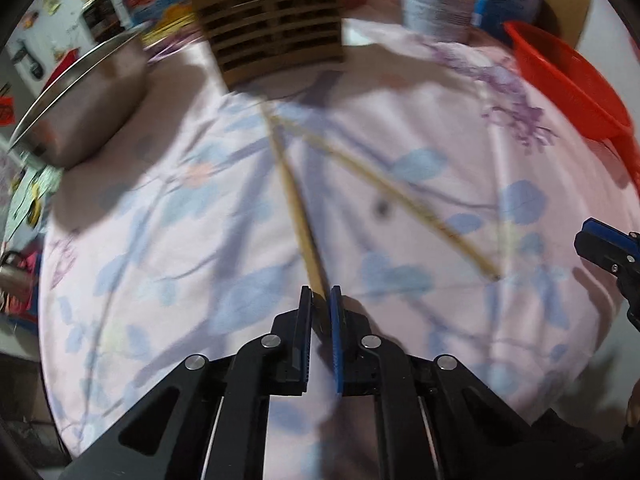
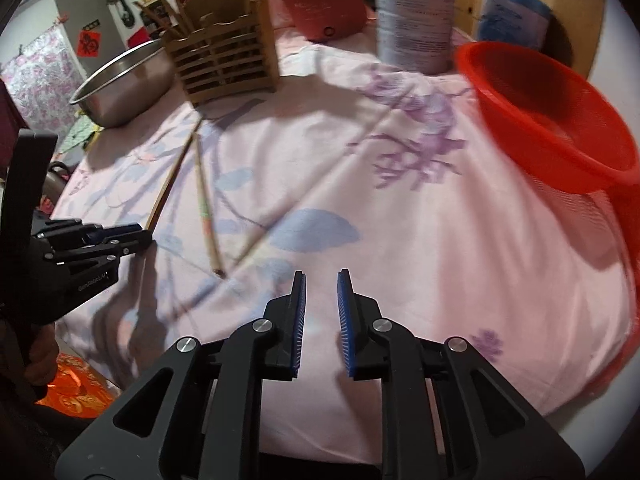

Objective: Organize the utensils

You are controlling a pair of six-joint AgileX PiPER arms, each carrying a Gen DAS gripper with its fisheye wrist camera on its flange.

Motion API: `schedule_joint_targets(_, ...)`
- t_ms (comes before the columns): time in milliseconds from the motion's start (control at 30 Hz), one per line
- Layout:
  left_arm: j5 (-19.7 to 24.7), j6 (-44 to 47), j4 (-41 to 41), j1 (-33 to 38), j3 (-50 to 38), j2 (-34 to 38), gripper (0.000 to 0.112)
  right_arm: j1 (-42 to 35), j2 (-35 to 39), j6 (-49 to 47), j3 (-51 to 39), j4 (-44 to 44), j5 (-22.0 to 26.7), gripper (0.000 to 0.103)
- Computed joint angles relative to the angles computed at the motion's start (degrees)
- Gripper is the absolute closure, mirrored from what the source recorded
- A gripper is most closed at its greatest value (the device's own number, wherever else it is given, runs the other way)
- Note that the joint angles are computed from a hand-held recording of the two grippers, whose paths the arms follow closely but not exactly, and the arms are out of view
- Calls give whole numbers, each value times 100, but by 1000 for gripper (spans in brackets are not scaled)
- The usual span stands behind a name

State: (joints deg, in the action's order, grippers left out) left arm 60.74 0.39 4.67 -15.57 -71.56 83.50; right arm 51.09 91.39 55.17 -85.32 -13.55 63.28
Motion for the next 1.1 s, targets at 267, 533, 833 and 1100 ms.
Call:
schedule_joint_targets(267, 134, 280, -124, 1038, 318, -354, 78, 258, 775, -486, -724, 408, -310, 82)
schedule_joint_targets(533, 142, 460, -365, 1226, 262, -331, 76, 251, 860, -455, -791, 413, -308, 82)
schedule_joint_targets(833, -93, 381, -289, 1046, 326, -337, 76, 37, 861, -773, -745, 570, -483, 81)
schedule_joint_targets(1100, -700, 164, -177, 840, 574, -390, 85, 115, 916, -727, -534, 287, -804, 81)
